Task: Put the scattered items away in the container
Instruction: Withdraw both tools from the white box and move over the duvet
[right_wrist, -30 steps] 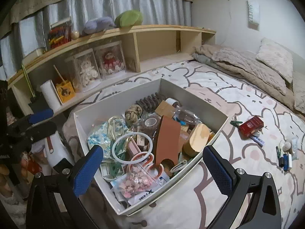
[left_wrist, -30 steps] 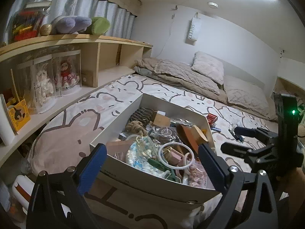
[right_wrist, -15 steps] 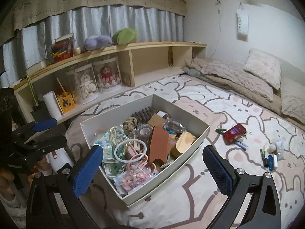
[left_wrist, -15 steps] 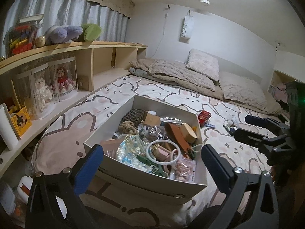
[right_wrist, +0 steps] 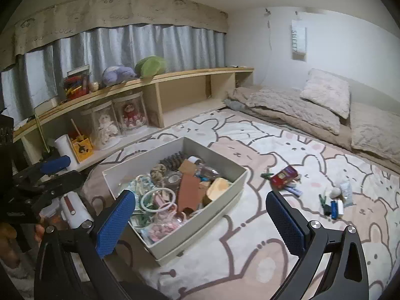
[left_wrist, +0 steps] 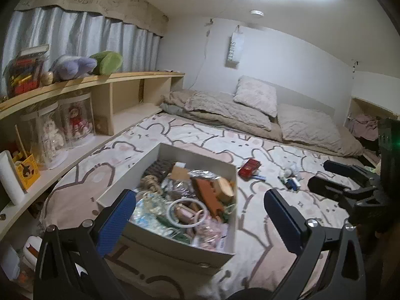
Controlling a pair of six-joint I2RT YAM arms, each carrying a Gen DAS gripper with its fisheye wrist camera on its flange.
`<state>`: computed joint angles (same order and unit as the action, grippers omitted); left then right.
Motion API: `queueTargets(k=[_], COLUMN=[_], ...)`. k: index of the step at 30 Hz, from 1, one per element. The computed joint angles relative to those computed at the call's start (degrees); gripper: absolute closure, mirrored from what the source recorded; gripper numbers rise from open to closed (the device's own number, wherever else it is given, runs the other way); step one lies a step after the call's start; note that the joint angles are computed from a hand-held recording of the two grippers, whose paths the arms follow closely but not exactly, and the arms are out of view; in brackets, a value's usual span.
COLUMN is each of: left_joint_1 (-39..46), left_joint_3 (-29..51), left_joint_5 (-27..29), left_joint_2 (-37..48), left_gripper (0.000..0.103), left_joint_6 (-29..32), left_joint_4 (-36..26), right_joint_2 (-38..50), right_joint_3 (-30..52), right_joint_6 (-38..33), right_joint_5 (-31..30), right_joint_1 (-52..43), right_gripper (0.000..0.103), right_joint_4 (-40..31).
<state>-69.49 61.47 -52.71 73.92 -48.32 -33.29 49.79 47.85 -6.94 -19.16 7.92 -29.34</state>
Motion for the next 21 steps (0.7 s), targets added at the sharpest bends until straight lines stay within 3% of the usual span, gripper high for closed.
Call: queueTargets(k=[9, 16, 21], left_joint_1=[-1.0, 0.81, 1.83], left_joint_3=[11.92, 21.9, 30.12], left_joint_5=[0.7, 4.91, 7.86], left_joint_2=[10.32, 19.9, 27.14], left_gripper=[0.0, 0.0, 0.0], left_joint_6=[5.23, 10.85, 13.47], left_joint_4=[1.89, 5.8, 6.35], right_joint_2=[-1.28, 3.15, 7.62], right_joint_3=[2.68, 6.57, 8.83], right_joint_6=[-8.02, -16.15, -19.34], right_joint_5=[-12.33, -22.05, -24.99], right_joint_1=[-19.18, -37.27, -44.8], right_gripper=[0.0, 0.0, 0.0], right_joint_4=[-5.53, -8.65, -8.31])
